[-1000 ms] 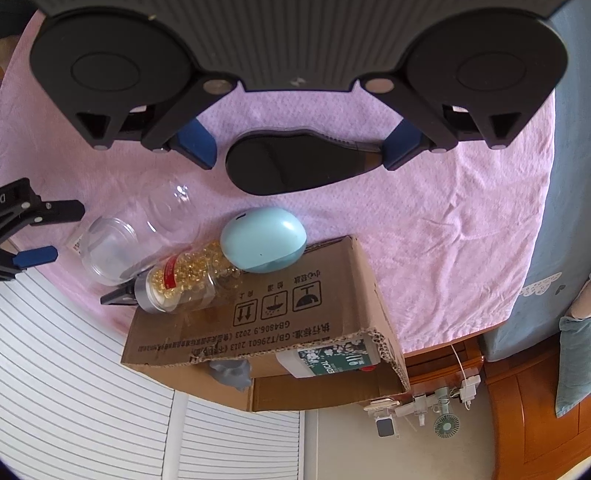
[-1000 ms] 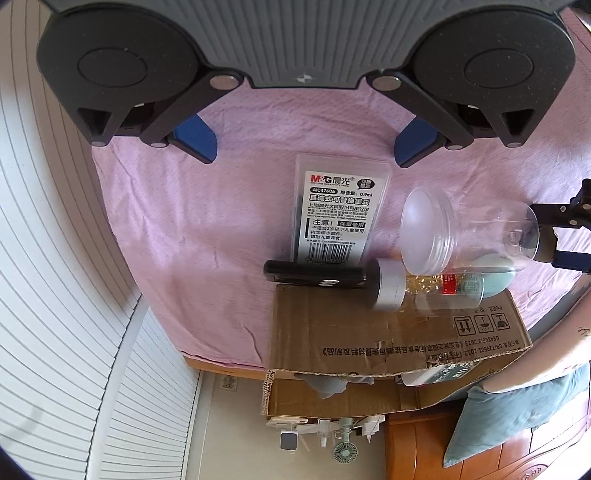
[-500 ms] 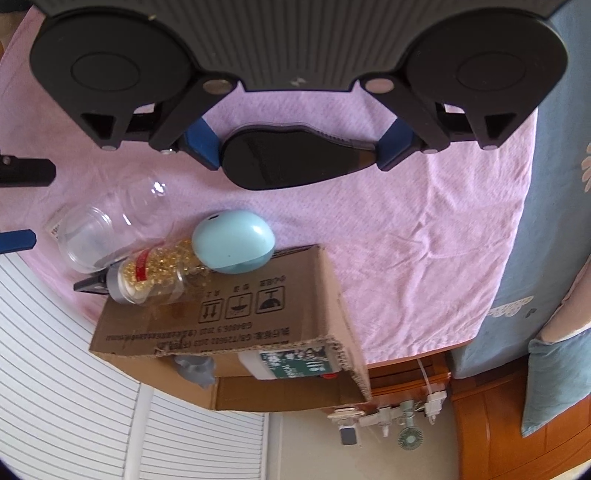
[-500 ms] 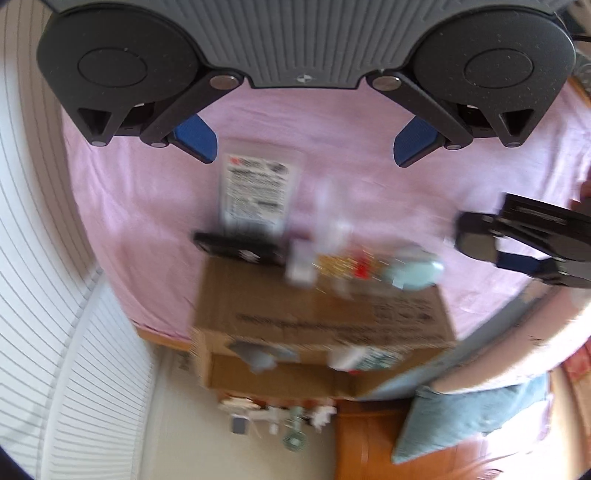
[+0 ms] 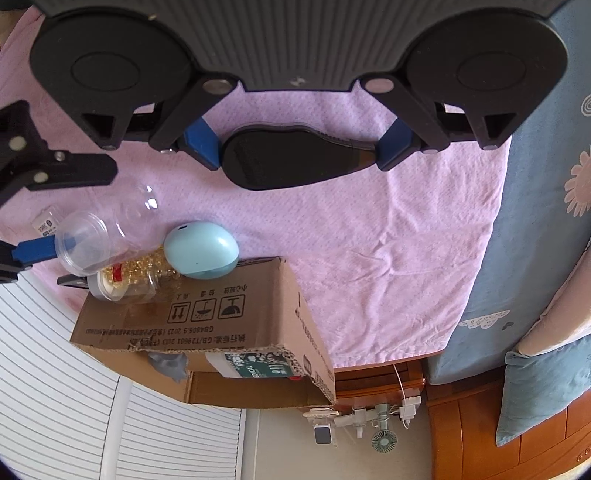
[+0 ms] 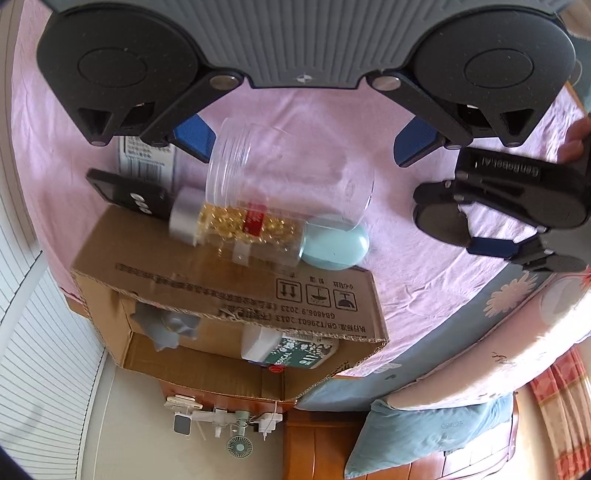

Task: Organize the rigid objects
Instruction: 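Grasp the black oval case with left gripper while right gripper grasps clear plastic jar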

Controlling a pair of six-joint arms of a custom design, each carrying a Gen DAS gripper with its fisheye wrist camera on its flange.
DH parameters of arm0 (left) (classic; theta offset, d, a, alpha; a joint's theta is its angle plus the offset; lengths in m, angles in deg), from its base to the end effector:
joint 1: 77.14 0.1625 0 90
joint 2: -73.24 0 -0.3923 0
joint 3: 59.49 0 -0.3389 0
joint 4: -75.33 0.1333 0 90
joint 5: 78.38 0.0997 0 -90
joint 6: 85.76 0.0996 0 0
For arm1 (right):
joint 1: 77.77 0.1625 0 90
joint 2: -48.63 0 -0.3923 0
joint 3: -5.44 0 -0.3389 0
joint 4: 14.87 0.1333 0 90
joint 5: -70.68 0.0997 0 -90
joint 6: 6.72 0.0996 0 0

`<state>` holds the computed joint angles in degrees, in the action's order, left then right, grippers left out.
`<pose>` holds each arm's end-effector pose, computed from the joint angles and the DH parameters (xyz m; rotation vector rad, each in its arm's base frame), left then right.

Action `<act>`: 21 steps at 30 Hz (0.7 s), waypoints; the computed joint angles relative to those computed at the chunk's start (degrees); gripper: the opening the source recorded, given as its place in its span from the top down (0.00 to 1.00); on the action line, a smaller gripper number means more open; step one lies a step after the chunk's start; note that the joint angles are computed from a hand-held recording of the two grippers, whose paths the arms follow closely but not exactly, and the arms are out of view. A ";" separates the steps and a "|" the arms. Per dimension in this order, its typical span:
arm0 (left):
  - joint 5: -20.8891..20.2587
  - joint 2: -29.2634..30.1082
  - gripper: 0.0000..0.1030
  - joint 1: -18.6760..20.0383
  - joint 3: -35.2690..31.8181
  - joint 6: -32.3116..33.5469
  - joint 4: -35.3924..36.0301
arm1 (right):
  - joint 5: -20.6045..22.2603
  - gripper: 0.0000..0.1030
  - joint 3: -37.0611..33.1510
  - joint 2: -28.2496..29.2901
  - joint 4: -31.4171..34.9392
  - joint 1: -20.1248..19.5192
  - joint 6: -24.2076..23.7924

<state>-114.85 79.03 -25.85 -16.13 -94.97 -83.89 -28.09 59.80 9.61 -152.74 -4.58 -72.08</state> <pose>-0.2875 -0.6999 -0.1548 0.3847 2.2627 -0.8379 -0.1092 -0.7699 0.2905 1.0242 -2.4135 0.4443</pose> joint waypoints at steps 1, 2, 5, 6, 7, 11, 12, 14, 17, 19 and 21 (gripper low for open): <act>0.13 -0.02 0.13 -0.01 0.08 -0.16 -0.08 | -0.59 0.00 -0.52 0.55 -0.27 0.35 0.60; 0.26 -0.06 0.13 -0.03 0.29 -0.19 -0.37 | -0.93 0.00 -0.77 0.90 -0.55 0.62 1.16; 0.48 -0.05 0.13 -0.08 0.68 -0.03 -1.18 | -2.85 0.00 -1.32 2.14 -2.28 1.55 2.90; 0.50 -0.05 0.13 -0.08 0.72 -0.06 -1.25 | -3.75 0.00 -1.39 2.65 -3.42 1.91 3.41; 0.57 -0.04 0.13 -0.10 0.73 -0.16 -1.28 | -4.53 0.00 -1.41 3.09 -4.58 2.20 3.84; 1.16 0.09 0.13 -0.13 0.73 -0.53 -1.62 | -7.87 0.00 -1.75 4.71 -8.10 3.11 4.93; 1.33 0.08 0.13 -0.15 0.77 -0.64 -1.57 | -8.70 0.00 -1.46 4.85 -9.26 3.24 4.64; 1.62 0.07 0.13 -0.15 0.82 -1.08 -1.51 | -9.37 0.00 -1.17 4.86 -10.55 3.25 4.28; 2.47 0.27 0.13 -0.24 0.32 -2.80 -0.56 | -10.08 0.00 -1.34 4.80 -10.58 3.14 4.17; 2.97 0.45 0.13 -0.28 -0.08 -3.66 -0.04 | -10.27 0.00 -1.35 4.83 -10.58 3.19 4.53; 3.59 0.65 0.12 -0.34 -0.69 -5.17 1.12 | -10.43 0.00 -1.40 5.10 -10.79 3.35 4.81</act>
<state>-111.25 79.69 -26.19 -16.82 -100.14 -82.77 -38.52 58.40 14.71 -163.53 -1.23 -67.28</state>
